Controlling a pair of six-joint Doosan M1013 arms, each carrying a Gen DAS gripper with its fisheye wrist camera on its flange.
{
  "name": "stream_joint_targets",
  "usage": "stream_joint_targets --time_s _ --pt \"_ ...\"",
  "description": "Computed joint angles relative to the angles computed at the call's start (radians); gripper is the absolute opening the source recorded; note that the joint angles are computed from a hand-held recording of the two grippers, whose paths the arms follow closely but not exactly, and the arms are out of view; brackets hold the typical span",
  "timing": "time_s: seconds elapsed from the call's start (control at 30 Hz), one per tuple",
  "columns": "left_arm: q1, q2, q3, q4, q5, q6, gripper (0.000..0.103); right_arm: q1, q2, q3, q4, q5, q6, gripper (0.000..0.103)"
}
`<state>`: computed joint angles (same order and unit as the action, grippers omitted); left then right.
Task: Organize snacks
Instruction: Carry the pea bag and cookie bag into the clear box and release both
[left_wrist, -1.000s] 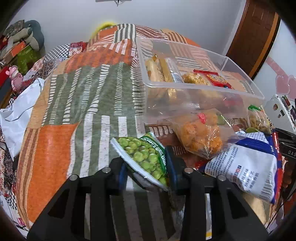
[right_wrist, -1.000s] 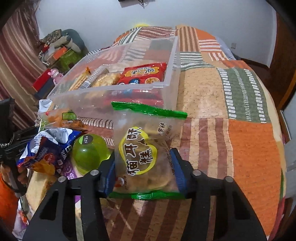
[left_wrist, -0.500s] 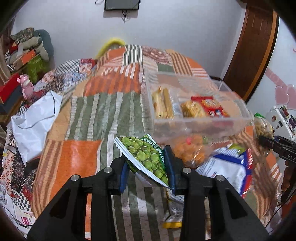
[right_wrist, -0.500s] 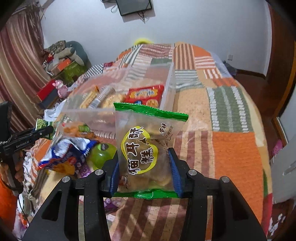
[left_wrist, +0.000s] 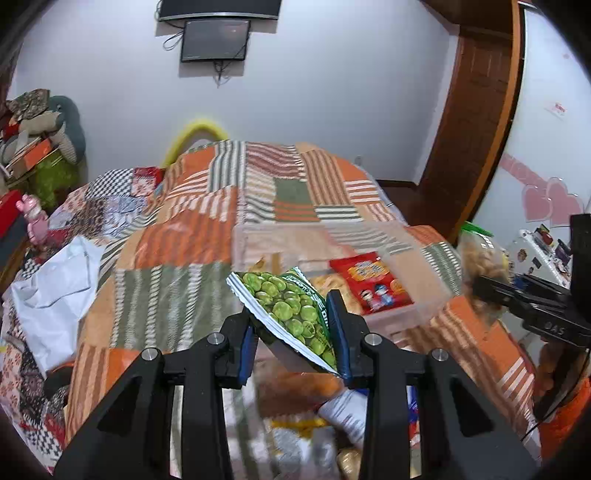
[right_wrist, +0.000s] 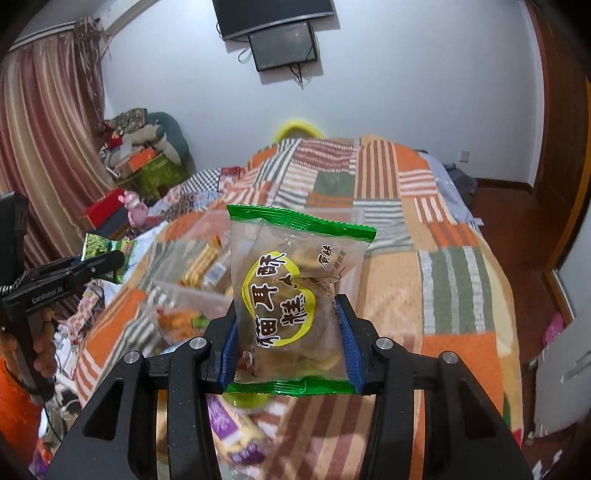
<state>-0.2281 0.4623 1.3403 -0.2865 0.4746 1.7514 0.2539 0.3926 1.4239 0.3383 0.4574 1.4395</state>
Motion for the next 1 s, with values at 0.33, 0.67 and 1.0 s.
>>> stream_joint_targets --time_s 0.33,0.67,1.0 --pt "-0.017 0.076 -0.104 -0.028 0.072 0.028 0.035 -0.001 0.061 -0.087 0.011 0.009 -0.004 0.043" --pt "-0.024 0.175 -0.235 0.036 0.198 -0.042 0.035 0.005 0.128 -0.165 -0.032 0.091 0.037 0.043" --pt "-0.029 0.207 -0.263 0.095 0.233 -0.079 0.035 0.007 0.162 -0.201 -0.049 0.173 0.047 0.043"
